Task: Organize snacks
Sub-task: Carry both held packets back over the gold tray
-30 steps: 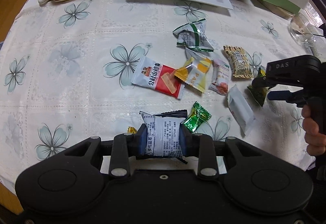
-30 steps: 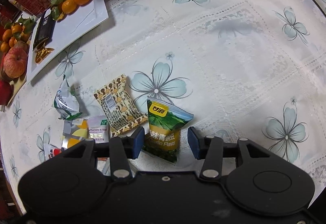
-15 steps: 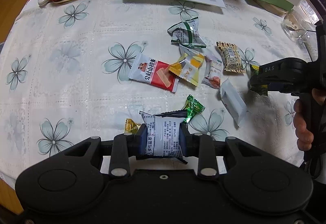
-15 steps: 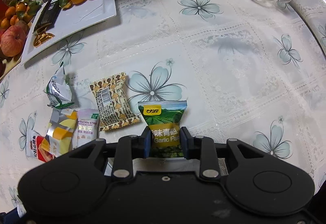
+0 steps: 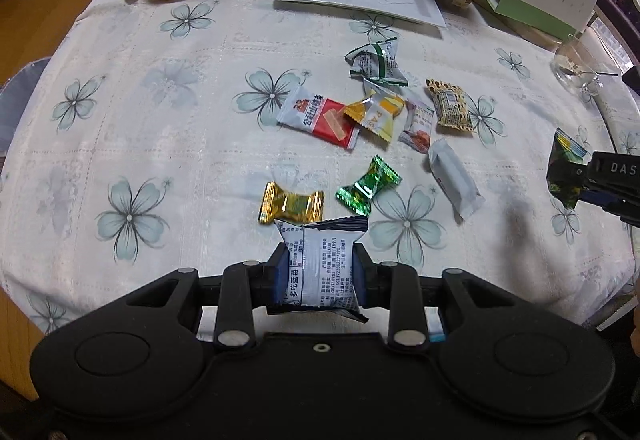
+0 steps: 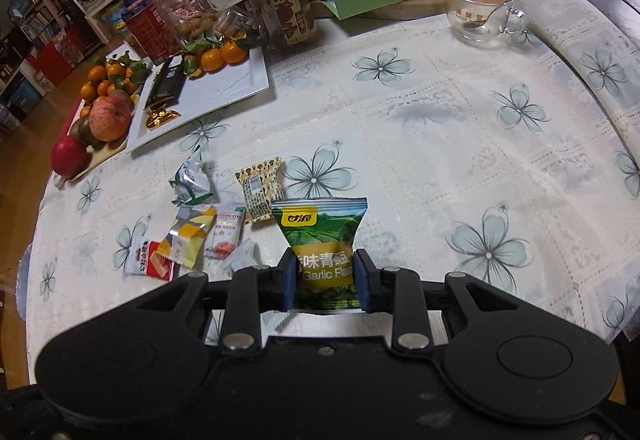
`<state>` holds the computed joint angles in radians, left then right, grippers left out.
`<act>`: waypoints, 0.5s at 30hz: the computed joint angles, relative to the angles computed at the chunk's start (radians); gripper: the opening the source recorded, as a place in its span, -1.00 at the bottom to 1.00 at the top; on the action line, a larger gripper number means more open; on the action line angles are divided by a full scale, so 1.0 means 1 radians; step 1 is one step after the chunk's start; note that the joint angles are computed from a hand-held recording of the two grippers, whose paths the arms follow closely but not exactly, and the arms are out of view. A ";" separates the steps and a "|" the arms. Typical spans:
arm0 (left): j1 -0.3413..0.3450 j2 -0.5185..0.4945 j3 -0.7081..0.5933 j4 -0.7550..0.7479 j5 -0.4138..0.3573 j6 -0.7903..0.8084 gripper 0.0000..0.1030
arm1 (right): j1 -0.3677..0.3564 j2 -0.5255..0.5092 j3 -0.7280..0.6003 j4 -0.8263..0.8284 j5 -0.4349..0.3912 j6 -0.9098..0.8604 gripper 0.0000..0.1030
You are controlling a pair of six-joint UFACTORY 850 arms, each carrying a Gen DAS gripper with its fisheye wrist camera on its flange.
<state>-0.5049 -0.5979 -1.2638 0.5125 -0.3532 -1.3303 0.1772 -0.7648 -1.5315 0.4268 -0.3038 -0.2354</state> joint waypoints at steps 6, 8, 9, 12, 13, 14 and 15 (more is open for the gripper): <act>-0.091 0.069 0.098 0.183 -0.030 -0.246 -0.23 | -0.037 0.181 0.288 0.428 0.045 -0.447 -0.40; -0.118 0.081 0.121 0.182 -0.035 -0.263 -0.23 | -0.043 0.234 0.373 0.493 0.061 -0.537 -0.40; -0.131 0.086 0.130 0.174 -0.036 -0.266 -0.23 | -0.046 0.256 0.409 0.509 0.059 -0.561 -0.39; -0.164 0.096 0.156 0.142 -0.035 -0.274 -0.23 | -0.061 0.313 0.497 0.556 0.024 -0.615 -0.39; -0.175 0.099 0.163 0.138 -0.034 -0.285 -0.23 | -0.066 0.329 0.521 0.560 0.013 -0.626 -0.39; -0.188 0.103 0.171 0.142 -0.032 -0.308 -0.23 | -0.069 0.349 0.549 0.577 0.009 -0.653 -0.39; -0.199 0.108 0.180 0.150 -0.030 -0.332 -0.23 | -0.070 0.371 0.577 0.598 0.012 -0.686 -0.39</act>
<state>-0.7040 -0.4902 -1.0840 0.6623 -0.3835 -1.6622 0.1067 -0.3941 -0.9546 1.0244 -0.2914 -0.9218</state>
